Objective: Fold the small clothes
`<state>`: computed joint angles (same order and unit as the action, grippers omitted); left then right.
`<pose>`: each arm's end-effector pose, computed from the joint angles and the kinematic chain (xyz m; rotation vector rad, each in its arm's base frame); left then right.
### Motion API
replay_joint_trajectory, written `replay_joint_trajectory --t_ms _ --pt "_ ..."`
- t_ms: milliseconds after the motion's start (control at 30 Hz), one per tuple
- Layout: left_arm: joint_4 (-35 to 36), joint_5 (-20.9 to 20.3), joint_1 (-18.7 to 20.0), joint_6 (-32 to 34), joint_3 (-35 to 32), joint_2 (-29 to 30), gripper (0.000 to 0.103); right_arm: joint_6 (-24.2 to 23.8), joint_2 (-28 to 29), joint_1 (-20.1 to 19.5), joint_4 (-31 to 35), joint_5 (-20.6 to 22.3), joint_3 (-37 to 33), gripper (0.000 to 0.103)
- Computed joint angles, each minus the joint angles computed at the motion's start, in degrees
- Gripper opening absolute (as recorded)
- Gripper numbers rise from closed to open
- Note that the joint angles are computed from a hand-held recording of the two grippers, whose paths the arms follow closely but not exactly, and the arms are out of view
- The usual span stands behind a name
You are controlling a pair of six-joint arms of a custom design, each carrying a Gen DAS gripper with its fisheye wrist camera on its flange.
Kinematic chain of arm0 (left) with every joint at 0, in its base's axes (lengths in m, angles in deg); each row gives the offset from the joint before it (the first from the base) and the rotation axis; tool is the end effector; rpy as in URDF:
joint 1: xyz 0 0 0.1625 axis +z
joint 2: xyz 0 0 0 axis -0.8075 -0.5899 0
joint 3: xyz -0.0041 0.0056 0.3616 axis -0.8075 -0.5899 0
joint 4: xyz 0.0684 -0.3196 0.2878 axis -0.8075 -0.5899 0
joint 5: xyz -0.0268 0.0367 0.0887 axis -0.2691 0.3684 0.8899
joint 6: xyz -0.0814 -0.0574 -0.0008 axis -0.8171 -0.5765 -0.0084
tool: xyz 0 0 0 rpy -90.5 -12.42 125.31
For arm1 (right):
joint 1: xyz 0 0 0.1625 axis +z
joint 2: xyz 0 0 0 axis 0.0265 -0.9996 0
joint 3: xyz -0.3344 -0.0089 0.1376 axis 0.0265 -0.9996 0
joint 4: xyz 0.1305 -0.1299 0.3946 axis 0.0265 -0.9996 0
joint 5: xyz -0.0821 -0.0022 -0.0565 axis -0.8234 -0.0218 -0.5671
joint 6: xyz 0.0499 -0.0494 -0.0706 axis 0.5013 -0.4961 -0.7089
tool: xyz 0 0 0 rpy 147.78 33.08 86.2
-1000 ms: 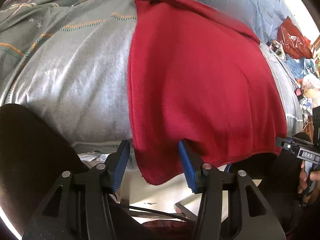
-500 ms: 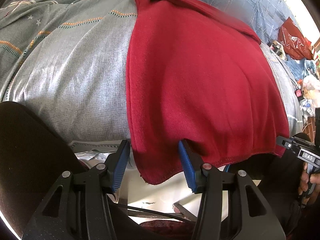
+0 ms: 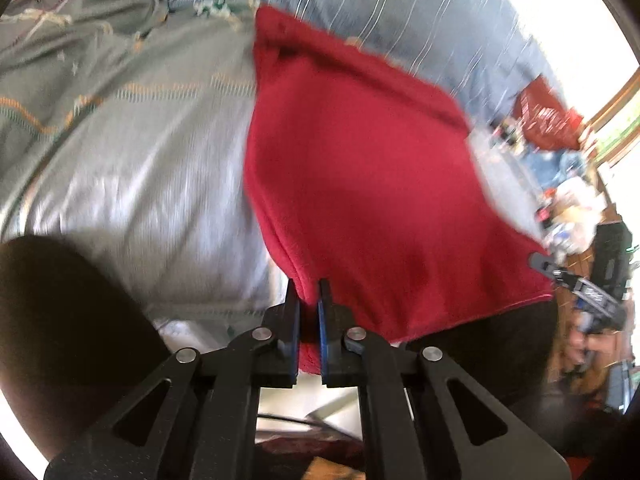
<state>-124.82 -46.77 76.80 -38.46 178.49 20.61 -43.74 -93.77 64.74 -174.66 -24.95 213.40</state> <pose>-0.2946 -0.3421 0.0368 -0.1487 2.5986 -0.8784 -0.0197 -0.4005 0.3447 0.8901 -2.8030 0.4970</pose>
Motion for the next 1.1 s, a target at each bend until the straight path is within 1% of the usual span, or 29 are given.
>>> replay_joint_trajectory --t_ms 33,100,167,233,300,367,467,500,533,600,633,667,700,767,867,1000,1033,1067,1100 --pt "-1.0 0.8 0.1 1.1 -0.1 -0.8 0.005 0.8 0.6 0.0 0.3 2.7 -1.2 0.008" --pt "-3.3 2.6 0.9 4.1 -0.6 -1.8 0.005 2.2 2.3 0.6 -0.8 6.3 -3.4 0.008" --pt "-5.4 4.7 2.4 8.1 -2.2 -1.7 0.005 4.3 4.9 2.2 -3.9 8.4 -5.3 0.008" --pt "-6.1 8.2 4.3 12.5 -5.3 -0.1 0.005 6.6 8.6 4.4 -7.1 9.6 -7.8 0.008" --pt "-9.2 10.4 6.8 17.6 -8.2 1.8 0.005 9.0 12.3 6.8 -10.2 9.3 -10.0 0.008" --pt "-12.4 12.3 9.6 22.5 -11.7 4.0 0.005 11.9 17.3 9.5 -14.5 7.8 -13.2 0.008" --pt "-16.4 14.7 13.0 29.0 -16.9 7.9 0.005 14.7 25.1 12.1 -19.5 5.5 -18.7 0.008" --pt "-17.6 15.0 14.4 31.3 -19.2 9.5 0.005 16.0 27.1 12.6 -21.0 4.9 -19.9 0.008" --pt "-18.7 15.0 15.8 33.5 -21.1 10.7 0.005 17.7 30.6 13.6 -23.3 3.6 -22.4 0.008" --pt "-20.0 15.3 18.9 37.4 -26.0 13.8 0.005 18.6 36.1 14.8 -26.2 1.1 -26.8 0.008" --pt "-20.5 15.1 20.0 38.6 -27.4 14.6 0.005 19.7 39.0 15.3 -27.0 -0.3 -29.2 0.007" --pt "-21.1 14.9 21.6 40.2 -29.9 16.1 0.005 20.0 40.6 15.2 -27.0 -0.7 -31.0 0.007" --pt "-21.2 14.6 22.7 41.2 -31.6 17.1 0.005 20.8 43.5 15.6 -27.3 -1.7 -33.8 0.007" --pt "-22.0 13.7 24.7 42.8 -34.3 18.8 0.005 22.4 47.4 16.1 -27.0 -3.1 -38.0 0.007" --pt "-22.2 13.4 26.8 44.3 -37.4 21.1 0.005 23.5 51.6 16.3 -27.1 -4.4 -42.2 0.007" --pt "-21.8 12.5 29.1 47.0 -40.8 23.6 0.006 24.8 54.8 15.5 -26.8 -3.0 -45.3 0.008" --pt "-22.1 12.1 29.6 48.1 -41.4 24.1 0.009 25.2 55.7 15.2 -27.0 -2.5 -46.1 0.013" --pt "-22.0 11.8 29.9 48.3 -41.7 24.3 0.014 25.6 56.7 15.0 -26.8 -2.7 -47.1 0.024" --pt "-22.0 10.6 30.3 48.3 -41.7 24.0 0.026 26.2 57.5 15.1 -26.7 -3.4 -48.0 0.029"
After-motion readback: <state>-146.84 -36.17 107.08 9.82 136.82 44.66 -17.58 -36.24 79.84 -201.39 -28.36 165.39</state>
